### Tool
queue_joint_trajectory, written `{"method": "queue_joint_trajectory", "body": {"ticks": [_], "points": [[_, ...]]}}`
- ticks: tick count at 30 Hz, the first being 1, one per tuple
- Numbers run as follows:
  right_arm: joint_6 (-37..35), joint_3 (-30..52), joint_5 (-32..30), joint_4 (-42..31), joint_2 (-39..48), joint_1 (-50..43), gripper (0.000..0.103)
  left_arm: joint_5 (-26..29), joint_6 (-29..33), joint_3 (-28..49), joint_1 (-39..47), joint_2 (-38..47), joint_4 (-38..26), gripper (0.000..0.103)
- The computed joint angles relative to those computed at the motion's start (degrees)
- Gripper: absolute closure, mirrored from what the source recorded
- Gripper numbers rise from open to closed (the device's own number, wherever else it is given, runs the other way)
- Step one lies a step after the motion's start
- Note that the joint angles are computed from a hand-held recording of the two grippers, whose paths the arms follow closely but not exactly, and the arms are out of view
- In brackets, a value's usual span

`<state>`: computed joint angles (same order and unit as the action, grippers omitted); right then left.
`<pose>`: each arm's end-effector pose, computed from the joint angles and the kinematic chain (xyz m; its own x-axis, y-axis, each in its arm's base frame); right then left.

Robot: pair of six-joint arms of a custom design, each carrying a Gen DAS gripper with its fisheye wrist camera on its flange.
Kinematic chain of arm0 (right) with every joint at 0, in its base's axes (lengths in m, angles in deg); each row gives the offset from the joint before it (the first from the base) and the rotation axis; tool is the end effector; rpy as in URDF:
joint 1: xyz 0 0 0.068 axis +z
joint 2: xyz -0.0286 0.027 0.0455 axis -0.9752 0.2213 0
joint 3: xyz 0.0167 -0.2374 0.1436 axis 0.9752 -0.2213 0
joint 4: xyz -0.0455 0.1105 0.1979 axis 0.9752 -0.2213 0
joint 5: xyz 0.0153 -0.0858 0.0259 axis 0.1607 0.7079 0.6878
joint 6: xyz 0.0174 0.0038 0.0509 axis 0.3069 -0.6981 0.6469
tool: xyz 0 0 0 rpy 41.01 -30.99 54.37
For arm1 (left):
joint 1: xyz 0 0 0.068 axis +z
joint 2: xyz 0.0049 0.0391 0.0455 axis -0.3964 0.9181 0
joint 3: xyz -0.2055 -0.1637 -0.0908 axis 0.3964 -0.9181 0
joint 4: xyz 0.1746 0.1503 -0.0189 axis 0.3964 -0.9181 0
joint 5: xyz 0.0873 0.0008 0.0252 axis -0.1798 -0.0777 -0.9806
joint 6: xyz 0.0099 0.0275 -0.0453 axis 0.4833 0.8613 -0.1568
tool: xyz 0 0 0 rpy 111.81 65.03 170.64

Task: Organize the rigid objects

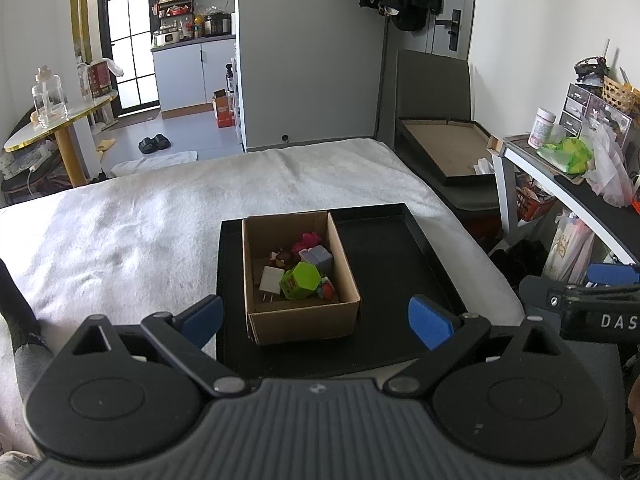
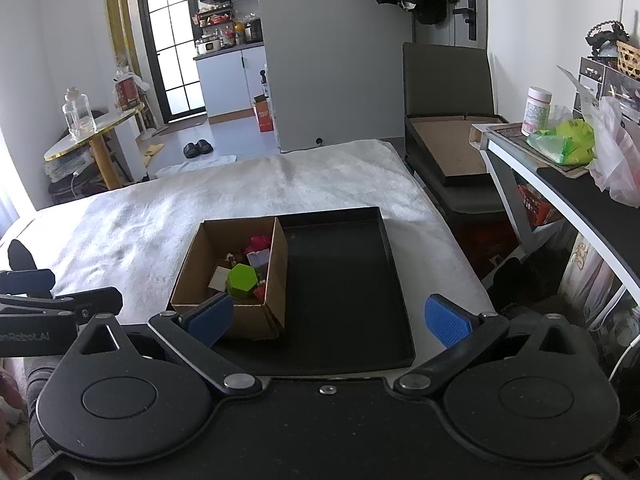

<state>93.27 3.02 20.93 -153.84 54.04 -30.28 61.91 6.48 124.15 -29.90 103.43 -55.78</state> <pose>0.1893 0.1638 0.3380 -0.5179 0.3758 -0.7684 0.5083 0.8578 0.0769 0.2727 -0.0464 0.3645 -0.5073 0.4149 -0.7553 0.6440 0.7649 -0.0124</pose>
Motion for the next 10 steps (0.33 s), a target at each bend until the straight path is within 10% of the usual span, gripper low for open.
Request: {"method": "queue_joint_trajectory", "body": {"ticks": [10], "points": [[0.31, -0.86, -1.38, 0.34, 0.32, -0.89, 0.0, 0.24, 0.19, -0.5, 0.42, 0.65, -0.21, 0.004]]}}
